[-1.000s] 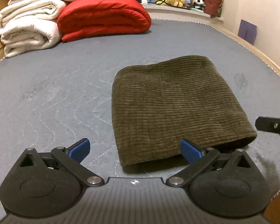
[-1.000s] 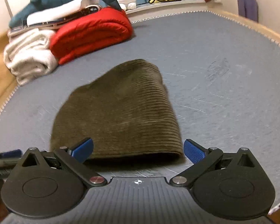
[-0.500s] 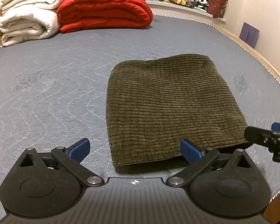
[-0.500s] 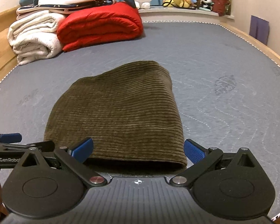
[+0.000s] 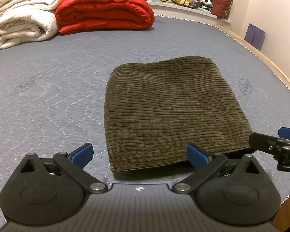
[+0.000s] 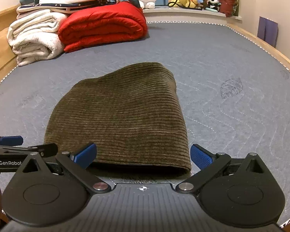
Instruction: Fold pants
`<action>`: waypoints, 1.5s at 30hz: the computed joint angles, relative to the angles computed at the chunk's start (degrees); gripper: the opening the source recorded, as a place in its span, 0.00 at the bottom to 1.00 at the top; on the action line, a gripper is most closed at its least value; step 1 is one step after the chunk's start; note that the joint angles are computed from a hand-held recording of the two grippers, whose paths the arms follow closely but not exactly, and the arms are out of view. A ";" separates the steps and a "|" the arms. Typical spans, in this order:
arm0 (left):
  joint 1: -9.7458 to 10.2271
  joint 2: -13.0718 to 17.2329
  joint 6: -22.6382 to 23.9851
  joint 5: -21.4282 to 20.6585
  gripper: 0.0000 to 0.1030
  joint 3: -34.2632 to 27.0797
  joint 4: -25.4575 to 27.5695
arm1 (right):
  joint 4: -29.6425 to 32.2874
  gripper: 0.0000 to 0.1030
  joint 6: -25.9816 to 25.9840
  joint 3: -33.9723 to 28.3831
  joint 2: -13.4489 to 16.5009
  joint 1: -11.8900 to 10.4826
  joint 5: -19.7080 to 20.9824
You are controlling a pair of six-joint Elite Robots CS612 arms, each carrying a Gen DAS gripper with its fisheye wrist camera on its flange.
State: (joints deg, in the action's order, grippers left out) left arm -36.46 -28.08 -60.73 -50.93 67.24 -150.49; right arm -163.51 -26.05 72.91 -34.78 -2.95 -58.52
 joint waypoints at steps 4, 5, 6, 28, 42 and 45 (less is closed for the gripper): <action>-0.01 -0.13 -0.02 0.07 1.00 0.21 -0.19 | 0.41 0.99 -0.41 -0.03 0.00 0.07 -0.05; -0.03 -0.13 -0.04 0.12 1.00 0.22 -0.18 | 0.44 0.99 -0.44 -0.04 0.00 0.09 -0.05; -0.04 -0.14 -0.05 0.17 1.00 0.24 -0.19 | 0.42 0.99 -0.44 -0.05 0.00 0.09 -0.05; -0.13 -0.06 1.05 0.43 1.00 0.20 -1.24 | 0.99 0.99 -1.68 0.08 -0.01 0.14 0.02; -0.22 0.02 1.21 0.59 1.00 0.08 -1.46 | 1.15 0.99 -1.78 0.08 -0.05 0.15 -0.06; -0.17 -0.02 1.38 0.56 1.00 0.23 -1.75 | 1.21 0.99 -1.79 0.07 -0.06 0.15 -0.05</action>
State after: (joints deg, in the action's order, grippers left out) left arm -36.63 -28.11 -59.35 -50.37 67.47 -152.24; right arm -162.30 -27.84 72.98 -34.84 -2.80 -58.57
